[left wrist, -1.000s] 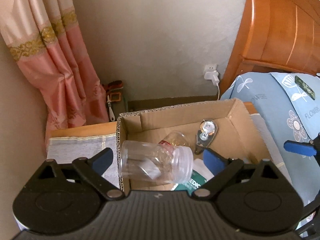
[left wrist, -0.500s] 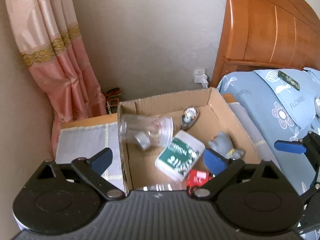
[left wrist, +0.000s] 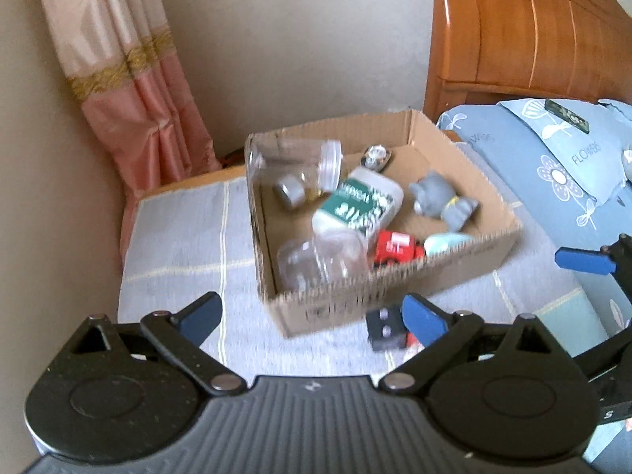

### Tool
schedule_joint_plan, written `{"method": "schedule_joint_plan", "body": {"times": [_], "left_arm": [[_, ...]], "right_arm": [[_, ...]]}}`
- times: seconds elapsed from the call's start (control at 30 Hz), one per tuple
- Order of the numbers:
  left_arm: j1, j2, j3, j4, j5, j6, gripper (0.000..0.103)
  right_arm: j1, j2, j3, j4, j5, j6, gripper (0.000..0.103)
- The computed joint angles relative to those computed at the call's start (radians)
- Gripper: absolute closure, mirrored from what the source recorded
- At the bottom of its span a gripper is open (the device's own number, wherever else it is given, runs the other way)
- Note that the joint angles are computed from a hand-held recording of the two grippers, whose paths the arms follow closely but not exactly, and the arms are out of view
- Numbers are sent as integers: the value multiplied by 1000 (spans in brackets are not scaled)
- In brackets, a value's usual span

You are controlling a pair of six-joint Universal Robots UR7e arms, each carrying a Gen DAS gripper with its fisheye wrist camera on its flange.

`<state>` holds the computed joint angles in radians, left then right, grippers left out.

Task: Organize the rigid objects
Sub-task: 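Withdraw the left tool and close it around the black dice toy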

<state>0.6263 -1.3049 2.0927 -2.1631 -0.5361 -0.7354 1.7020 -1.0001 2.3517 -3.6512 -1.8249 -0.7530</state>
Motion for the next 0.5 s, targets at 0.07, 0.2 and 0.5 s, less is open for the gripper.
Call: {"method": "schedule_joint_plan", "body": {"times": [0.07, 0.2, 0.5], "left_arm": [[-13, -13, 36, 6, 12, -35, 5], [-37, -28, 87, 40, 39, -109, 5], [-59, -77, 169, 106, 41, -314, 5]], "right_arm": [[-5, 13, 16, -16, 0, 14, 0], [-13, 52, 29, -30, -5, 49, 0], [-6, 169, -8, -96, -36, 98, 0]]}}
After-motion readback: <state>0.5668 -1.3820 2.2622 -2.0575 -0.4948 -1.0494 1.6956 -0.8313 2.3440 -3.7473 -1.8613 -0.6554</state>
